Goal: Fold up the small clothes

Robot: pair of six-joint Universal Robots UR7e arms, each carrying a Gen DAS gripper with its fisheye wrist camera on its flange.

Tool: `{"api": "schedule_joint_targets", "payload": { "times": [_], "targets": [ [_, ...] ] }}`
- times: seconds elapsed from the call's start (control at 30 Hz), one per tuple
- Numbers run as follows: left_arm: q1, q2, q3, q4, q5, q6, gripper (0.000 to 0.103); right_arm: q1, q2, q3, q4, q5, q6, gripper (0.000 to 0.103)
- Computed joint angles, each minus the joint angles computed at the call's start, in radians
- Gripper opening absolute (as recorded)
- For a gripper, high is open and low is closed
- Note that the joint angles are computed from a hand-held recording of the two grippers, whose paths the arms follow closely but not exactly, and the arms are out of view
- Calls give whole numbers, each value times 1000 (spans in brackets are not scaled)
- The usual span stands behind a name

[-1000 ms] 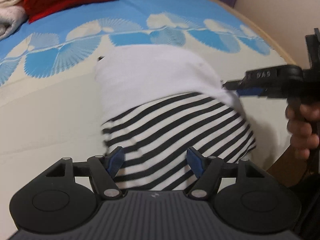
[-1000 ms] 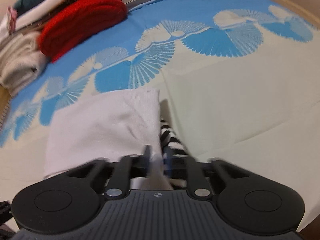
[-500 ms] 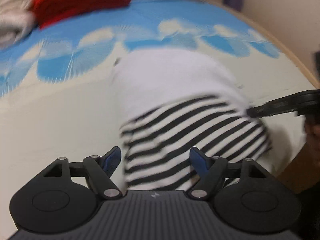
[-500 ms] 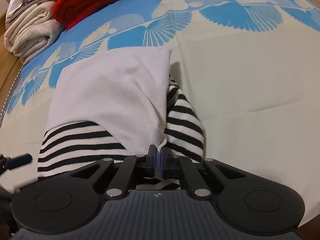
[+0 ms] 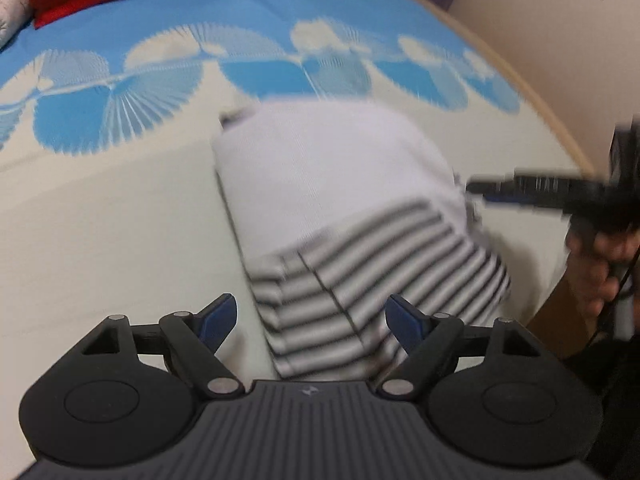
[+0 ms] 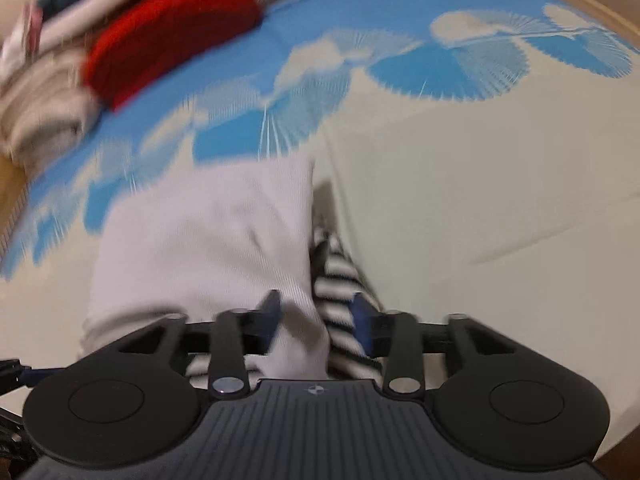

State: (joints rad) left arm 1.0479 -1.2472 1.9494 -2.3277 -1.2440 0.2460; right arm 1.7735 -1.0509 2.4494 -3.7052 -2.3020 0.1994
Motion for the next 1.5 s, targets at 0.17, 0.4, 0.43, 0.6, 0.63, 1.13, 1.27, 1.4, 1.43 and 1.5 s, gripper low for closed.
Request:
{"api": "schedule_joint_targets", "payload": {
  "times": [0.17,0.4,0.43,0.6,0.63,1.13,1.27,1.4,1.43,1.5],
  "targets": [
    [76,119,-194,101,-103,-101,89,-39,-15,-23,86,77,38,50],
    [156,280,-310,134,-203,-267,89,-60,10,-77,223,73,97,52],
    [163,293,-310,125,-222,-268,89,-59,16,-76,219,72,99,52],
    [155,322,-252,-30,-207,-237,89,-65,23,-75,202,89,91,28],
    [149,322,-238,-59,-197,-216,87,-63,25,-74,191,92,86,19],
    [161,245,-329,-235,-99,14,44,12,216,-310,23,106,47,3],
    [209,255,-411,-213,-36,35,56,32,308,-453,27,165,4,3],
    [228,254,-447,-211,66,45,62,58,382,-571,95,151,-41,3],
    [229,242,-443,-211,62,62,63,60,391,-589,137,136,-34,3],
    [229,220,-440,-173,46,87,64,58,402,-614,192,126,-14,3]
  ]
}}
